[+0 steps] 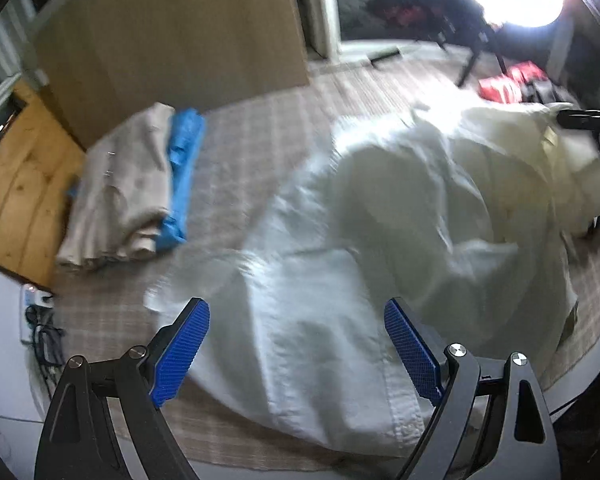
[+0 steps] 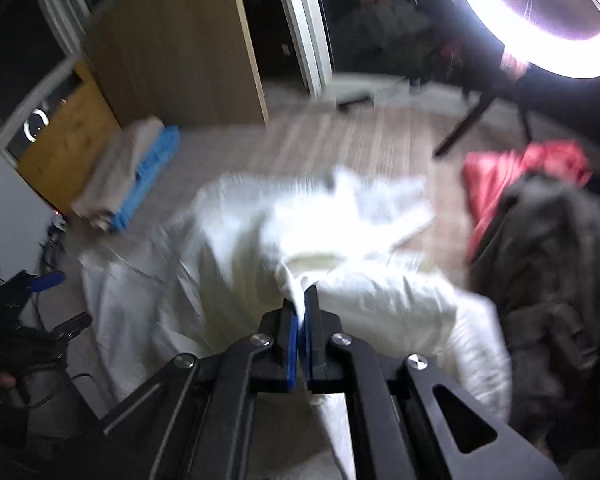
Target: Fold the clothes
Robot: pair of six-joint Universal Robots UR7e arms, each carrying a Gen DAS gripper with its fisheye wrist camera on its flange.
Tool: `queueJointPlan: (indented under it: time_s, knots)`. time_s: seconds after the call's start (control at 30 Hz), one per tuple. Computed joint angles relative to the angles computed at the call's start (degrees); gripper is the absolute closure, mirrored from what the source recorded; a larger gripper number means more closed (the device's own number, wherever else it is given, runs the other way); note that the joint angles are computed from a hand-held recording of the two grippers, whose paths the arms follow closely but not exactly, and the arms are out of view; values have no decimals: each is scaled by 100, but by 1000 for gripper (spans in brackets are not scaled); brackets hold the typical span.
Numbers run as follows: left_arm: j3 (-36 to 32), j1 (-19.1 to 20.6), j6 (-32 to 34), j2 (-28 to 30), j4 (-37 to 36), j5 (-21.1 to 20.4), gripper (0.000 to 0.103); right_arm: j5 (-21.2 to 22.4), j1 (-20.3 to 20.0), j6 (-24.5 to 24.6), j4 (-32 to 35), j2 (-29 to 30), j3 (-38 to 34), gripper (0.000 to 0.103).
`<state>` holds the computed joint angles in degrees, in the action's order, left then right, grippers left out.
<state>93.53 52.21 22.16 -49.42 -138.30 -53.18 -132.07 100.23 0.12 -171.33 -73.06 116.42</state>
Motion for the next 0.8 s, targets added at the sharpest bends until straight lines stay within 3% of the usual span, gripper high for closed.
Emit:
queueJointPlan:
  time_s: [0.1,0.2,0.33,0.4,0.5,0.57,0.6,0.63,0.7,0.73,0.8]
  knots:
    - [-51,37,41,-160,-234,52,14,-125,380,-262,275,191,-502,100]
    - [-76,90,73,-357,-499,155,14,-14,727,-670,604,794,-1330,100]
    - [-65,217,-17,-649,-827,356,14,577,988,-1121,1116,1902,-2695,100]
    - [-38,279,-74,-796,-900,506,14,1180,974,-1089,1994,2481,-3557,100]
    - [-56,371,-17,-904,-912,718,14,1147,1033,-1021,2711,2911,-4107,99]
    - [-45,386,98,-893,-913,806,14,1168,1000,-973,2646,2645,-3770,94]
    - [-43,390,127,-878,-871,773,14,1275,933,-867,2454,2353,-3417,82]
    - [-47,392,147,-852,-812,719,14,1334,868,-723,2263,2070,-3084,62]
    - [-98,361,148,-715,-588,475,14,1297,744,-430,1778,1452,-2331,43]
    - [-128,334,173,-628,-491,352,14,1113,701,-392,1459,1169,-1929,43]
    - [-171,230,336,-381,-405,98,14,211,659,-369,889,752,-1169,43]
